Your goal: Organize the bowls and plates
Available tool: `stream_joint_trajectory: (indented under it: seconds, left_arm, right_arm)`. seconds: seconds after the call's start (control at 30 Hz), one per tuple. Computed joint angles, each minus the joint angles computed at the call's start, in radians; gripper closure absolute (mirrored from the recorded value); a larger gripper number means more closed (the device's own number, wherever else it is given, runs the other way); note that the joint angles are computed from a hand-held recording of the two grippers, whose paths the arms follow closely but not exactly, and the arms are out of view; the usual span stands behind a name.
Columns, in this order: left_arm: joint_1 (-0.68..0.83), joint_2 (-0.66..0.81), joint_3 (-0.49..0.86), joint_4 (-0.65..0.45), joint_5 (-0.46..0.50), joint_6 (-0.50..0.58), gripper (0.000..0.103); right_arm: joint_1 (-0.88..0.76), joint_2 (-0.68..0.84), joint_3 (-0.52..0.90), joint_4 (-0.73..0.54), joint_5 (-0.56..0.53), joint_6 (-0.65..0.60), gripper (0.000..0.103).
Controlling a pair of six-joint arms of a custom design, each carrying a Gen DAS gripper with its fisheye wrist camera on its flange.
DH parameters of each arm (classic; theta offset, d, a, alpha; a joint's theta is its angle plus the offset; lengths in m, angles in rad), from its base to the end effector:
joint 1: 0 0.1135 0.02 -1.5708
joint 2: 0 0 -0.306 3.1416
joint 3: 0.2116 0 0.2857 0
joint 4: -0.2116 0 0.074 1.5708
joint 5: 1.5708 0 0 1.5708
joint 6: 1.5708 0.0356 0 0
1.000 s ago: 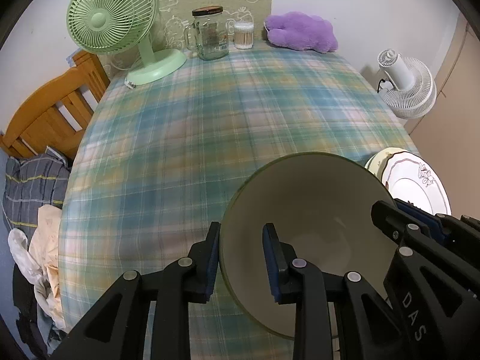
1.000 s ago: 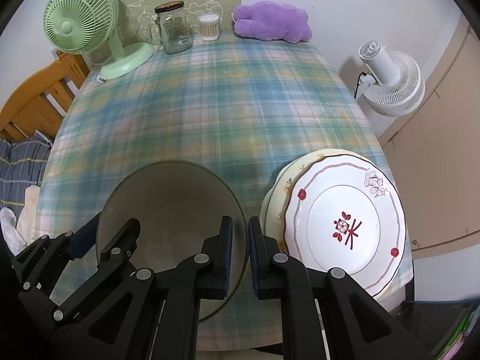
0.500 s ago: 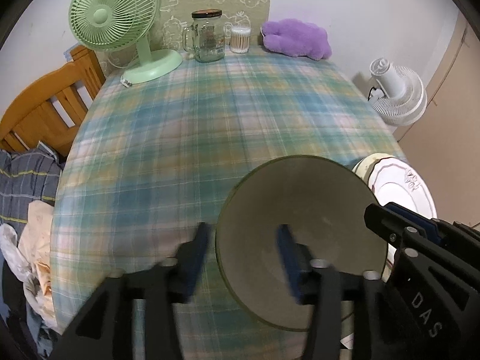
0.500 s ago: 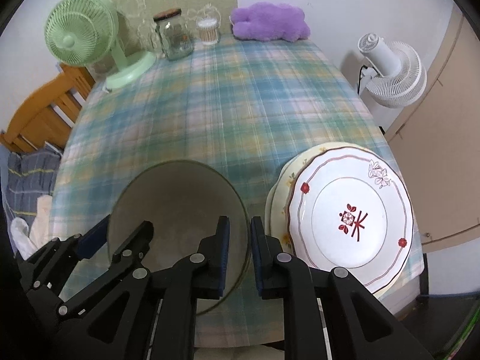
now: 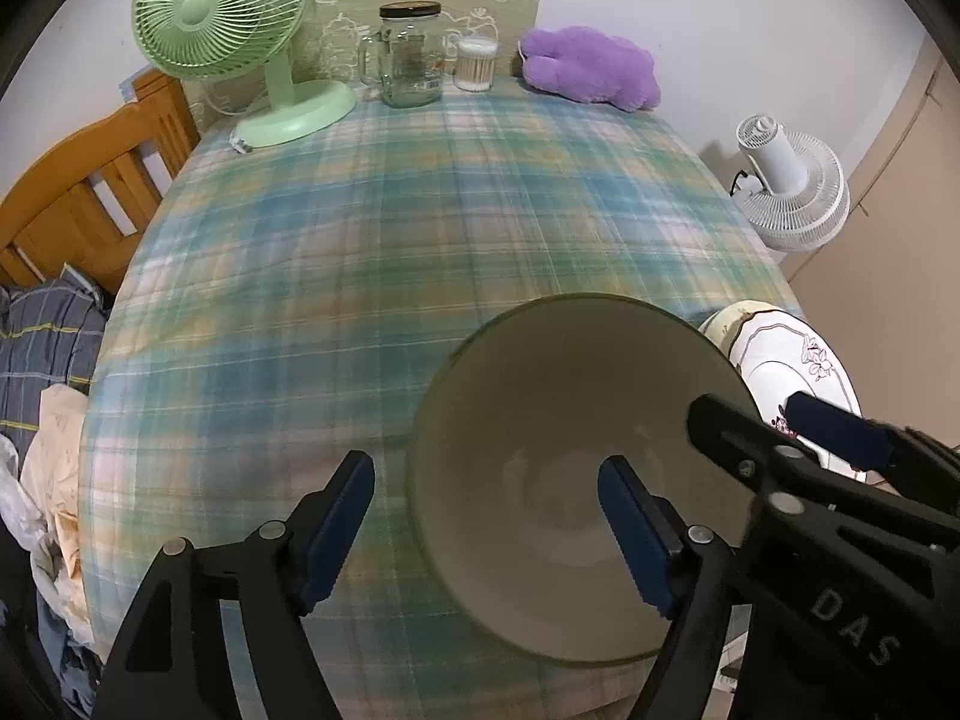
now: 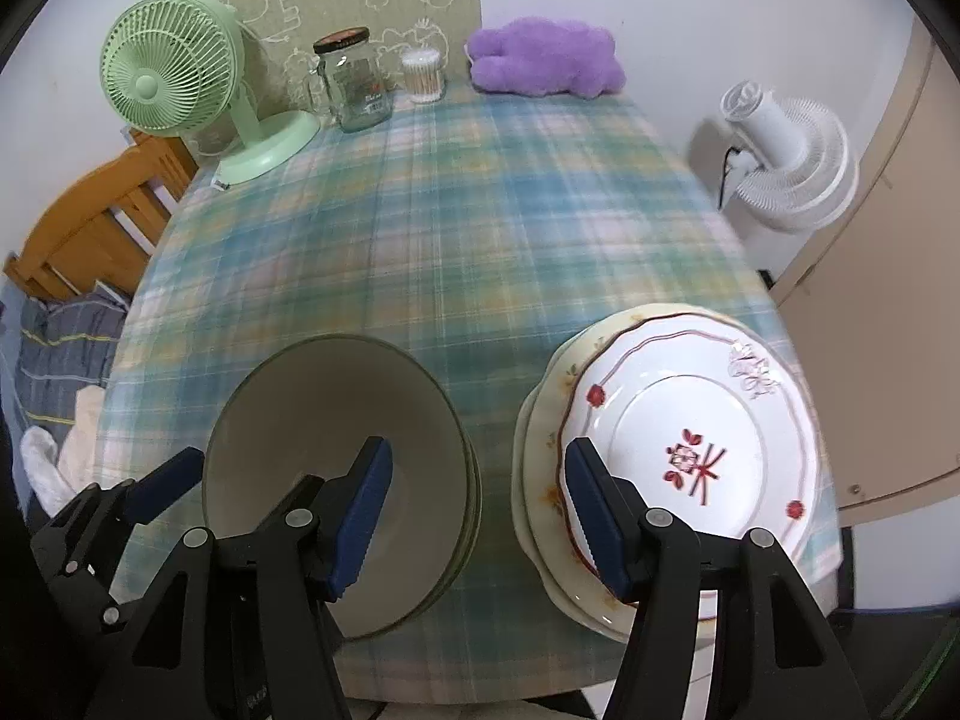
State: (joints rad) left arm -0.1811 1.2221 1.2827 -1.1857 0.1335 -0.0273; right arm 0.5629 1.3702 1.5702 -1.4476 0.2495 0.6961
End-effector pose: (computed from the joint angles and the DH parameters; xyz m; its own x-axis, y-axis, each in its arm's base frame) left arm 0.2330 -0.0475 0.3793 -0.8936 0.1361 -0.4277 0.2106 0.9686 -0.1318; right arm 0.2206 0.1288 0.4248 -0.9044 0.1641 -0.3938 0.1683 0.9854 0.0240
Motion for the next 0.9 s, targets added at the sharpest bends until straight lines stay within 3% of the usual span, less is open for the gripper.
stream_joint_trajectory:
  seconds: [0.47,0.8,0.9]
  left_arm:
    - [-0.068,0.068,0.001,-0.017,-0.084,-0.133,0.023]
    - [-0.094,0.055,-0.028,-0.012,-0.122,-0.186,0.023]
    - [-0.087,0.05,-0.041,0.004,-0.104,-0.178,0.024]
  right_arm:
    - [-0.18,0.006,-0.127,0.14,-0.269,-0.182,0.04]
    - [-0.246,0.014,-0.189,0.205,-0.445,-0.271,0.071]
    - [-0.232,0.015,-0.185,0.203,-0.436,-0.279,0.072]
